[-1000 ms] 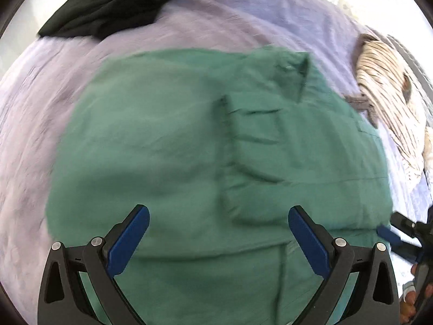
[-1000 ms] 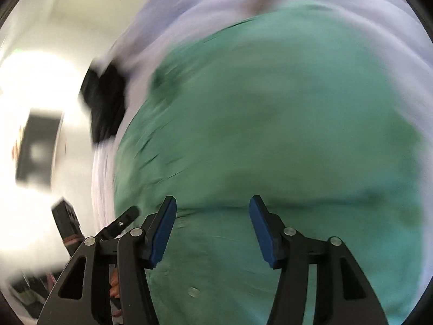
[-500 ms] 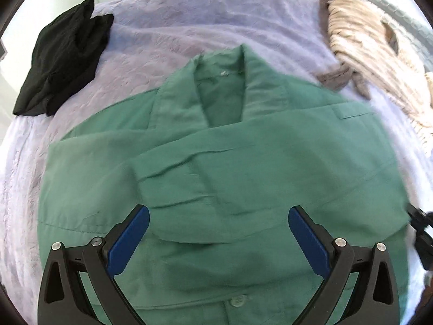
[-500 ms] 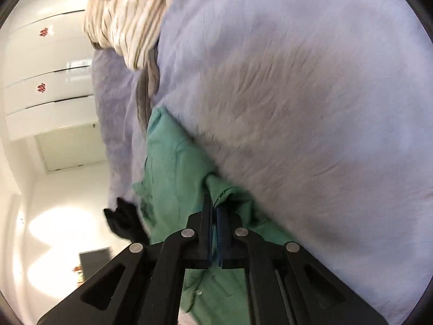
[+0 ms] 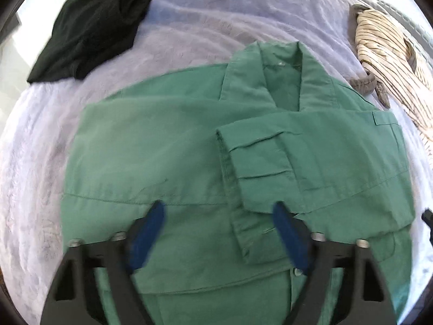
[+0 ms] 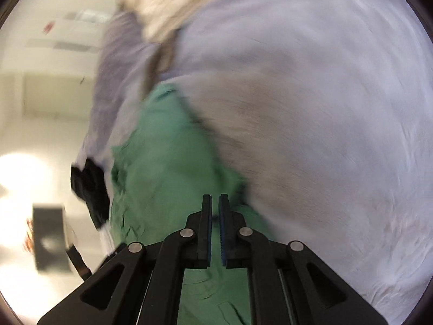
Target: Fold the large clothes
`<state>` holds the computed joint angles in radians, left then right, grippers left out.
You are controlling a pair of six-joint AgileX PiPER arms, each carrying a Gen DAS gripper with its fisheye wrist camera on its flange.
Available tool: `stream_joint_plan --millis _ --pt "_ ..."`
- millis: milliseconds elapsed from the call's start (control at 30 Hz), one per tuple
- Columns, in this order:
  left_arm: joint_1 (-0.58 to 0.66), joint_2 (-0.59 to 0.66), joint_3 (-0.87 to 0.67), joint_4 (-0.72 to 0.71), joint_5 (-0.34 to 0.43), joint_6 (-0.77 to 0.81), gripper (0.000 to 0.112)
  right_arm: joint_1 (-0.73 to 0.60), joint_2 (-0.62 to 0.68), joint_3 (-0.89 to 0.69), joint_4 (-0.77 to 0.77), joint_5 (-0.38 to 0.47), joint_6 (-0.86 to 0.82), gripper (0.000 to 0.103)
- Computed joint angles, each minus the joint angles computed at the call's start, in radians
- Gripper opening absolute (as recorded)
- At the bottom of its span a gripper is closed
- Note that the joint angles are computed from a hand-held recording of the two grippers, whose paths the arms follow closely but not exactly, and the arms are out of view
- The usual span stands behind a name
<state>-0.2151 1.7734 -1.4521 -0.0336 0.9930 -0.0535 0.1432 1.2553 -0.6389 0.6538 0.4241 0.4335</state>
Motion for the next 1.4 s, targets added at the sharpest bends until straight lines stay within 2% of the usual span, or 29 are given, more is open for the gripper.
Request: stream_joint_plan --millis 167,233,267,300,333,367,400,433,467,500,533,567,600,667,733,833,900,1000,1100,1233,1400 --pt "0.01 0.03 -0.016 -0.041 -0.032 0.023 0.078 0.033 0.265 -0.33 -0.127 0.107 -0.104 0.008" --pt "0.009 0.058 -0.043 -0.051 -0.037 0.03 0.078 0.044 0.361 -0.462 -0.253 0.16 -0.036 0.008" --pt "0.015 0.075 -0.059 -0.072 -0.033 0.041 0.081 0.052 0.406 -0.524 -0.339 0.182 0.02 0.016" --pt "0.026 0.094 -0.079 -0.102 -0.023 0.057 0.089 0.057 0.43 -0.553 -0.406 0.189 0.057 0.026" --pt "0.038 0.116 -0.102 -0.136 -0.016 0.072 0.089 0.064 0.458 -0.592 -0.487 0.205 0.106 0.055" --pt "0.044 0.133 -0.116 -0.154 -0.019 0.073 0.089 0.067 0.485 -0.622 -0.559 0.221 0.153 0.076" --pt "0.048 0.155 -0.138 -0.164 -0.018 0.07 0.089 0.062 0.505 -0.636 -0.59 0.219 0.17 0.076" --pt "0.05 0.17 -0.151 -0.177 -0.018 0.078 0.089 0.05 0.53 -0.653 -0.592 0.221 0.164 0.076" --pt "0.05 0.178 -0.155 -0.191 -0.025 0.091 0.075 0.032 0.559 -0.67 -0.568 0.226 0.141 0.076" --pt "0.042 0.184 -0.157 -0.199 -0.044 0.105 0.032 0.008 0.583 -0.674 -0.507 0.218 0.092 0.073" --pt "0.035 0.199 -0.178 -0.196 -0.031 0.105 0.023 -0.013 0.593 -0.667 -0.446 0.209 0.047 0.049" --pt "0.028 0.204 -0.187 -0.18 -0.029 0.084 0.022 -0.033 0.603 -0.657 -0.371 0.202 -0.001 0.002" --pt "0.031 0.196 -0.18 -0.195 -0.047 0.089 0.014 -0.045 0.608 -0.654 -0.336 0.205 -0.017 0.003" --pt "0.031 0.195 -0.183 -0.197 -0.057 0.092 0.014 -0.033 0.555 -0.59 -0.382 0.125 0.049 0.003" --pt "0.026 0.216 -0.205 -0.188 -0.059 0.093 0.014 -0.028 0.535 -0.563 -0.438 0.092 0.104 0.003" --pt "-0.002 0.245 -0.225 -0.13 -0.098 0.078 0.014 -0.047 0.566 -0.561 -0.382 0.089 0.057 0.003" --pt "-0.01 0.247 -0.233 -0.106 -0.09 0.059 0.015 -0.051 0.583 -0.557 -0.379 0.081 0.046 0.005" --pt "0.002 0.212 -0.233 -0.106 -0.047 0.086 0.015 -0.067 0.569 -0.543 -0.33 0.102 0.029 0.009" --pt "0.024 0.124 -0.176 -0.118 -0.029 0.139 0.015 -0.067 0.487 -0.515 -0.346 0.139 0.04 0.009" --pt "0.016 0.024 -0.113 -0.121 -0.019 0.177 0.015 0.025 0.342 -0.467 -0.527 0.169 0.17 0.009" --pt "-0.034 0.003 -0.04 -0.178 -0.031 0.202 0.015 0.117 0.29 -0.427 -0.482 0.184 0.132 0.009"
